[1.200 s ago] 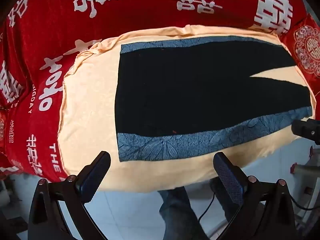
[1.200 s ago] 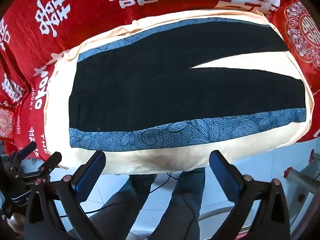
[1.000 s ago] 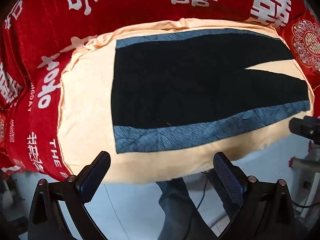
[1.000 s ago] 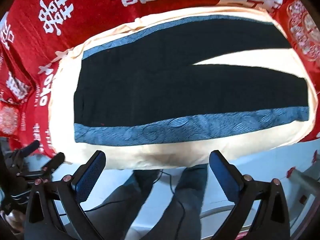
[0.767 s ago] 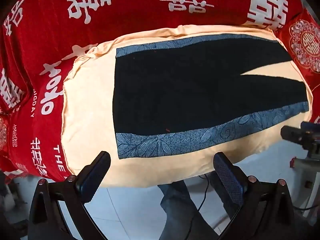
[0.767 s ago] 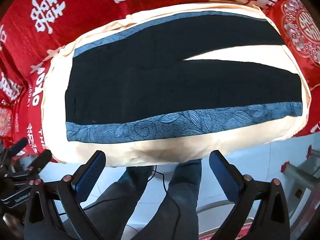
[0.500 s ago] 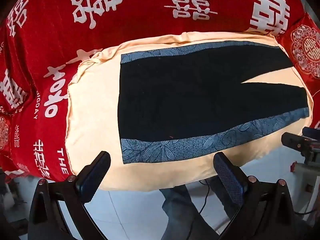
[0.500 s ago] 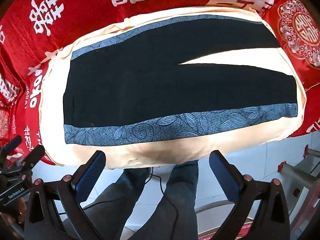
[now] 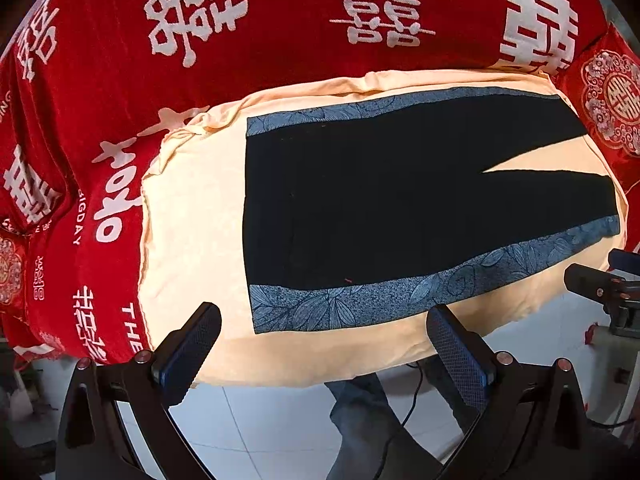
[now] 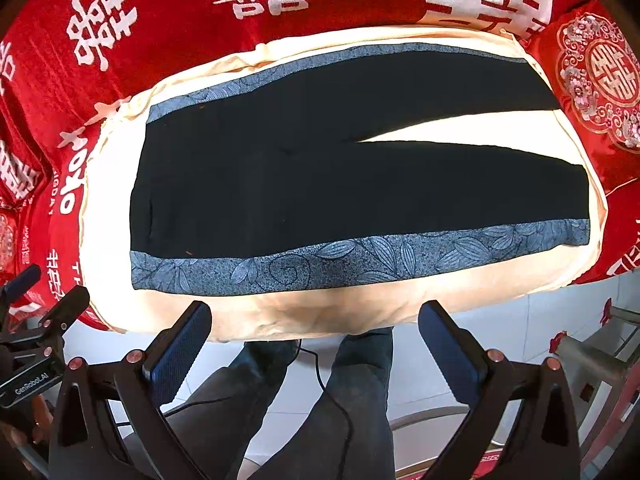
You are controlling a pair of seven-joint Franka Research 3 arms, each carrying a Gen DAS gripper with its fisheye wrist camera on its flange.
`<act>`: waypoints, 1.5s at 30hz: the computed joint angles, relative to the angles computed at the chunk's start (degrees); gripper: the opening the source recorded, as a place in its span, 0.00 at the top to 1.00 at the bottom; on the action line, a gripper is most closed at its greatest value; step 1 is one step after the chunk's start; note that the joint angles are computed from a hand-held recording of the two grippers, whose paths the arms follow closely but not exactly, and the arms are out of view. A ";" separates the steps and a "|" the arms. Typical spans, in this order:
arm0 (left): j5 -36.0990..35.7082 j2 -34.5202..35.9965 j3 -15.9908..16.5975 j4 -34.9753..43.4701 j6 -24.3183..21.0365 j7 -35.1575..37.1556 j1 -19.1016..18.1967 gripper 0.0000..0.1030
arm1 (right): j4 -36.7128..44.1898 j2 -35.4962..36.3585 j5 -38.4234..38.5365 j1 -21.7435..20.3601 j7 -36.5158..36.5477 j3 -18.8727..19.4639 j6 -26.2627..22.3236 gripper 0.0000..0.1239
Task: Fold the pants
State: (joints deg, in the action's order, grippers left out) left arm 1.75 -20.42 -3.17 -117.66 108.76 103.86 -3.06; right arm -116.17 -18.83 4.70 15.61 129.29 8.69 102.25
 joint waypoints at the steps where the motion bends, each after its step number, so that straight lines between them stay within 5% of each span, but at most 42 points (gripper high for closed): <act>1: 0.05 0.00 -0.02 0.05 0.10 -0.19 0.07 0.00 | 0.23 0.13 -0.15 0.01 -0.12 0.02 -0.09 0.17; 45: 5.51 -0.02 -2.88 1.38 -1.36 -7.93 -1.03 0.00 | 0.29 -0.28 -0.27 -0.88 -4.89 -1.27 -0.16 0.17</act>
